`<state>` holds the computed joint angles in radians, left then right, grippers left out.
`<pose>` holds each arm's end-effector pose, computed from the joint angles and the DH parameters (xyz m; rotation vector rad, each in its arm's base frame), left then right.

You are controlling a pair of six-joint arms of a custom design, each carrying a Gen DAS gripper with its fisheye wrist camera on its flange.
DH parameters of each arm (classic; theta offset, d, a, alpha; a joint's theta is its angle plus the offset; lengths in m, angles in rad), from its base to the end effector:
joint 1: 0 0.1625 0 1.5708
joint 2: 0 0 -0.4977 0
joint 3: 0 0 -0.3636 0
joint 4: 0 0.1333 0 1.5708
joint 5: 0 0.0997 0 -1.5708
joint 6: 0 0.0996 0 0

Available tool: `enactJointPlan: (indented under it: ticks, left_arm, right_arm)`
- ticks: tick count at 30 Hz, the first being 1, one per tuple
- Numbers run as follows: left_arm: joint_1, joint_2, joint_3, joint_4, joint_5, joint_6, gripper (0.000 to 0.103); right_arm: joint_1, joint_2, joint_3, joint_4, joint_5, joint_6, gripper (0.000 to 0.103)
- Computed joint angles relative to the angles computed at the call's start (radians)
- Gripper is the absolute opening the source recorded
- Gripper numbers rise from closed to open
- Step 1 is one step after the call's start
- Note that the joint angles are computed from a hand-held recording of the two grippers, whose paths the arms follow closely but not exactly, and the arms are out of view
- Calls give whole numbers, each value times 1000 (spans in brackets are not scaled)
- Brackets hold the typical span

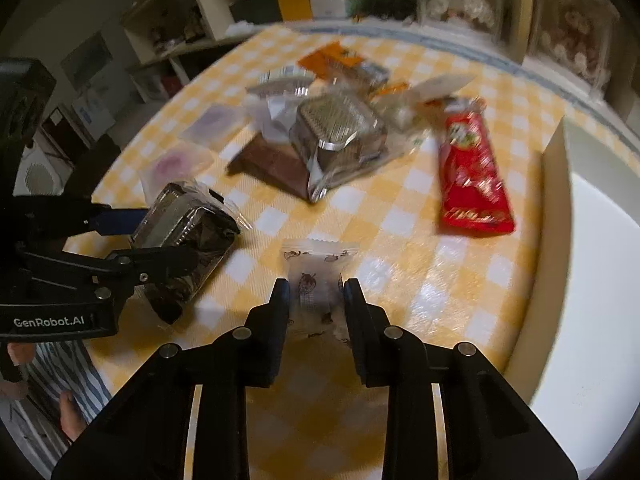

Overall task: Organize snacks
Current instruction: 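Lift the silver cake with the left gripper while the right lifts the cookie bag toward the tray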

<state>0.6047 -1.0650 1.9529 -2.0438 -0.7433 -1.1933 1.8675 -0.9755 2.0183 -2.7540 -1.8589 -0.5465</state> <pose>-0.3224 -0.4739 0.2139 -0.0499 2.3282 -0.6677 0.2683 -0.5186 0.1799 1.1338 -2.5986 0.1466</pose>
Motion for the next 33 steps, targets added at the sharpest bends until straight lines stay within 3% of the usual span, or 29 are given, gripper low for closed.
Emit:
enactJointPlan:
  ticks: [7, 12, 20, 24, 29, 31, 33]
  left_arm:
    - [-89, -40, 22, -9, 64, -55, 51]
    - [-142, -37, -7, -1, 104, -81, 51]
    - [-180, 23, -64, -60, 105, -9, 51]
    - [-183, 37, -74, -45, 102, -13, 51]
    - [-178, 17, -43, -45, 111, -41, 51]
    - [-174, 6, -29, -45, 113, -46, 51]
    - [-172, -6, -18, -44, 111, -54, 51]
  right_arm:
    - [5, -81, -9, -5, 62, 51, 28]
    - [30, -147, -27, 15, 51, 54, 28]
    - [29, -249, -50, 42, 31, 67, 28]
    - [-4, -270, -65, 145, 45, 77, 28]
    - [-20, -241, -36, 181, 34, 36, 29]
    - [-18, -209, -32, 197, 8, -15, 37]
    - [-9, -179, -24, 191, -38, -86, 38]
